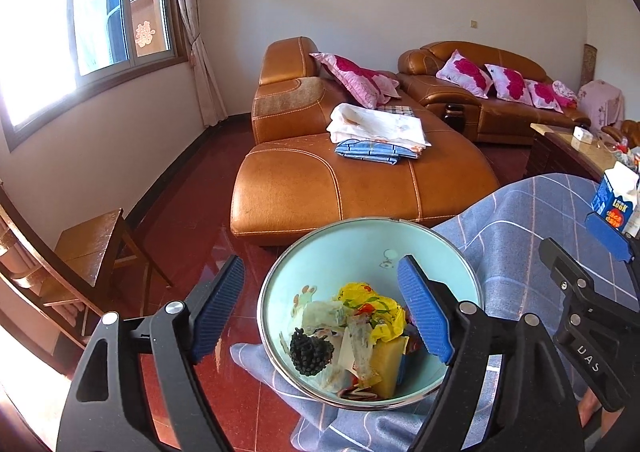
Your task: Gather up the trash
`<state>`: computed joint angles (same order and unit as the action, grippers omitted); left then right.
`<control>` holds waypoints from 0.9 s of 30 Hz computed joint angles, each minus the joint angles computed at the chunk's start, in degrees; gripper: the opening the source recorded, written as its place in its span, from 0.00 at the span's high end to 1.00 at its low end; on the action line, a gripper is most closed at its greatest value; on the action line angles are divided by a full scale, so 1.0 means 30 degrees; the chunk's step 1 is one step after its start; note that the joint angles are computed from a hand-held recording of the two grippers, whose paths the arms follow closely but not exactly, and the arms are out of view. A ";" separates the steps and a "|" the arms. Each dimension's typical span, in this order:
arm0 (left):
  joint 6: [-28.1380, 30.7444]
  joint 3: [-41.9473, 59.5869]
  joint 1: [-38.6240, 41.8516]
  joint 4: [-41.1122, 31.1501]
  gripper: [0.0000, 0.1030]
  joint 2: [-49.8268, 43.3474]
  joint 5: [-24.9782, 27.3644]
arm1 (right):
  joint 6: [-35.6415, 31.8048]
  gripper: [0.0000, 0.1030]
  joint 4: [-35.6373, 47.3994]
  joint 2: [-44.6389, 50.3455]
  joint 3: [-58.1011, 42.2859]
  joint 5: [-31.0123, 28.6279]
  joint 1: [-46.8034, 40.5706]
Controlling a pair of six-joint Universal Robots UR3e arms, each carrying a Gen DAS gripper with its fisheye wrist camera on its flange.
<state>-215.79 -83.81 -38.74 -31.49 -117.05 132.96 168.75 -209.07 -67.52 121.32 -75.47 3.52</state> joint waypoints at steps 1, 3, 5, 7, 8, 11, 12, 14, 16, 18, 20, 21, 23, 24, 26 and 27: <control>-0.0001 -0.0017 -0.0026 0.0105 0.24 0.0002 0.0035 | 0.0066 0.33 -0.0186 -0.0001 0.0078 -0.0011 -0.0027; 0.0075 0.0053 -0.0114 0.0148 0.24 -0.0082 0.0225 | 0.0254 0.33 -0.0692 0.0018 0.0289 -0.0102 -0.0033; 0.0120 0.0125 -0.0124 0.0134 0.24 -0.0136 0.0275 | 0.0427 0.32 -0.1097 0.0076 0.0406 -0.0136 -0.0084; 0.0149 0.0170 -0.0142 0.0121 0.24 -0.0184 0.0316 | 0.0539 0.31 -0.1419 0.0020 0.0651 -0.0055 -0.0254; 0.0151 0.0206 -0.0154 0.0076 0.24 -0.0204 0.0345 | 0.0579 0.31 -0.1439 0.0015 0.0651 -0.0024 -0.0307; 0.0190 0.0222 -0.0148 0.0046 0.24 -0.0186 0.0343 | 0.0621 0.31 -0.1421 0.0070 0.0576 -0.0055 -0.0315; 0.0212 0.0222 -0.0150 0.0078 0.24 -0.0192 0.0343 | 0.0613 0.30 -0.1449 0.0093 0.0570 -0.0068 -0.0304; 0.0302 0.0290 -0.0172 0.0108 0.24 -0.0256 0.0331 | 0.0620 0.30 -0.1448 0.0103 0.0554 -0.0081 -0.0296; 0.0313 0.0331 -0.0187 0.0084 0.24 -0.0267 0.0332 | 0.0659 0.30 -0.1585 0.0123 0.0632 -0.0089 -0.0331; 0.0339 0.0377 -0.0194 0.0033 0.24 -0.0295 0.0347 | 0.0700 0.30 -0.1637 0.0074 0.0725 -0.0082 -0.0366; 0.0293 0.0354 -0.0191 0.0043 0.24 -0.0281 0.0337 | 0.0695 0.29 -0.1620 -0.0001 0.0777 -0.0041 -0.0426; 0.0284 0.0385 -0.0188 -0.0014 0.24 -0.0299 0.0333 | 0.0683 0.29 -0.1626 -0.0003 0.0781 -0.0027 -0.0442; 0.0254 0.0416 -0.0208 -0.0075 0.24 -0.0306 0.0369 | 0.0684 0.29 -0.1610 -0.0008 0.0784 -0.0032 -0.0441; 0.0238 0.0419 -0.0204 -0.0104 0.24 -0.0295 0.0351 | 0.0698 0.29 -0.1636 -0.0004 0.0787 -0.0027 -0.0443; 0.0261 0.0409 -0.0206 -0.0073 0.24 -0.0294 0.0369 | 0.0713 0.29 -0.1678 -0.0007 0.0811 0.0019 -0.0511; 0.0261 0.0409 -0.0206 -0.0073 0.24 -0.0294 0.0369 | 0.0721 0.29 -0.1707 0.0000 0.0824 0.0057 -0.0553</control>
